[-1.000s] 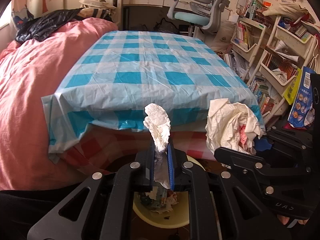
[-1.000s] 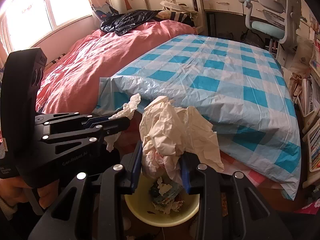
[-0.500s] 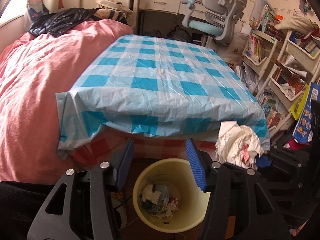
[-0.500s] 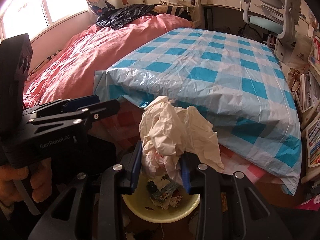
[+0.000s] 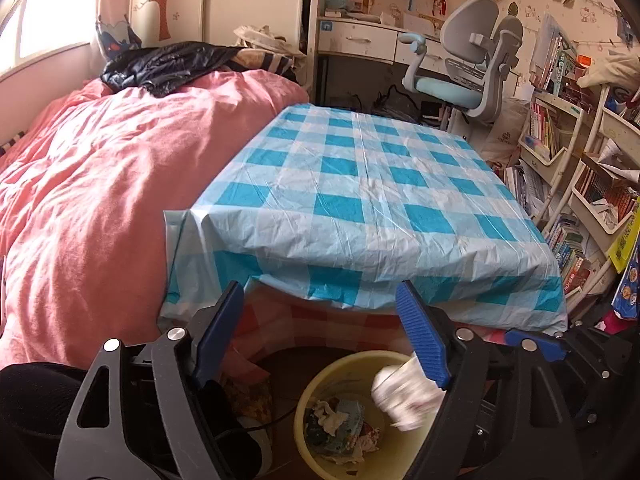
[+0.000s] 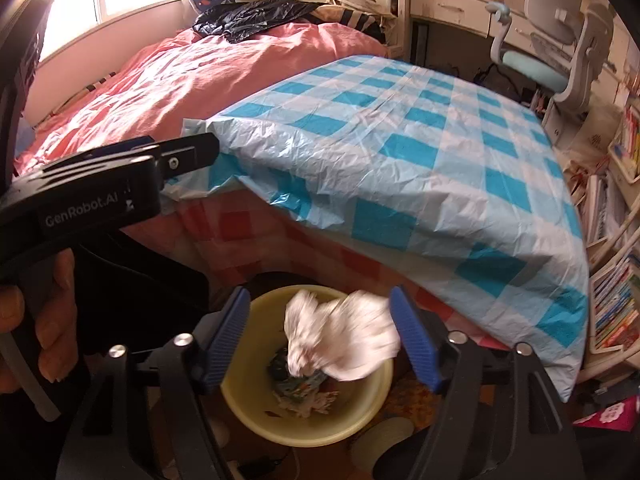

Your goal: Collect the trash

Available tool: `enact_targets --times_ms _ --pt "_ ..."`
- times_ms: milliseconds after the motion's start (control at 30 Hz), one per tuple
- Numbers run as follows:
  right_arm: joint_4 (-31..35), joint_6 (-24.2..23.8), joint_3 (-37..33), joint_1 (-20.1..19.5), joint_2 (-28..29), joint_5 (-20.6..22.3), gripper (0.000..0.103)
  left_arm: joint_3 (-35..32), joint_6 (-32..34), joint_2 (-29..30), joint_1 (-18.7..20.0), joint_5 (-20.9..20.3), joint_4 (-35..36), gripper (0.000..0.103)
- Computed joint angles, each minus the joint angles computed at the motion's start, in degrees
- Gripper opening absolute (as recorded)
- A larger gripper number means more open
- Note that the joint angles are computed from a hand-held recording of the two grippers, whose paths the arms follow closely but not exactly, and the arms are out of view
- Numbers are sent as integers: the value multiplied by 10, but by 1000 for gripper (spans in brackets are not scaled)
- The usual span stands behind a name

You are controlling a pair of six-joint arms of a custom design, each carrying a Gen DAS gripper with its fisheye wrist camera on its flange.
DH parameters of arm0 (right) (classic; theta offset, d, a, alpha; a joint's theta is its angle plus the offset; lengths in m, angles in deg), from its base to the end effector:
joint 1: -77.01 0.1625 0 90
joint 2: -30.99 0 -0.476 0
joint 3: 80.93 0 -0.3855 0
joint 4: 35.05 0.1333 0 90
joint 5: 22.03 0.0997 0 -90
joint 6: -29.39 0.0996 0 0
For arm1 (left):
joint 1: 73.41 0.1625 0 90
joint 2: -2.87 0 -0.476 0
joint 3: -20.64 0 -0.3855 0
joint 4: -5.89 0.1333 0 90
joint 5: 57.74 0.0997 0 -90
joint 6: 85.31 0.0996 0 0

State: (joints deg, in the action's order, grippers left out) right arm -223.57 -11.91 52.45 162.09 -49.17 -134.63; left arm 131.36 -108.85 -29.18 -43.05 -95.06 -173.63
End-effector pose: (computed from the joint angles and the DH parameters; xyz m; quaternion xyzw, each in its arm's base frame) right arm 0.0563 -0.4542 0.3289 0.2108 -0.8833 0.2764 0.3145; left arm -0.4004 -0.4808 -0.0034 0.2365 0.8613 -0.3566 0.2741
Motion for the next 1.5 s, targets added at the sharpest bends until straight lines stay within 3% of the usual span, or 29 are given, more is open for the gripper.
enact_targets --times_ms 67,267,700,1100,1500 --pt "-32 -10 3 6 9 -17 84 -1 6 3 -2 9 -6 80" --pt "-137 -50 3 25 48 -82 95 -4 23 10 -9 27 -8 88" --pt "-223 -71 -9 30 74 -141 95 -13 15 15 -10 37 0 93" --pt "-247 -65 -11 24 65 -132 95 -31 21 29 -18 48 -14 94" --pt "-280 -43 -3 9 42 -79 95 -33 25 32 -24 51 -18 95"
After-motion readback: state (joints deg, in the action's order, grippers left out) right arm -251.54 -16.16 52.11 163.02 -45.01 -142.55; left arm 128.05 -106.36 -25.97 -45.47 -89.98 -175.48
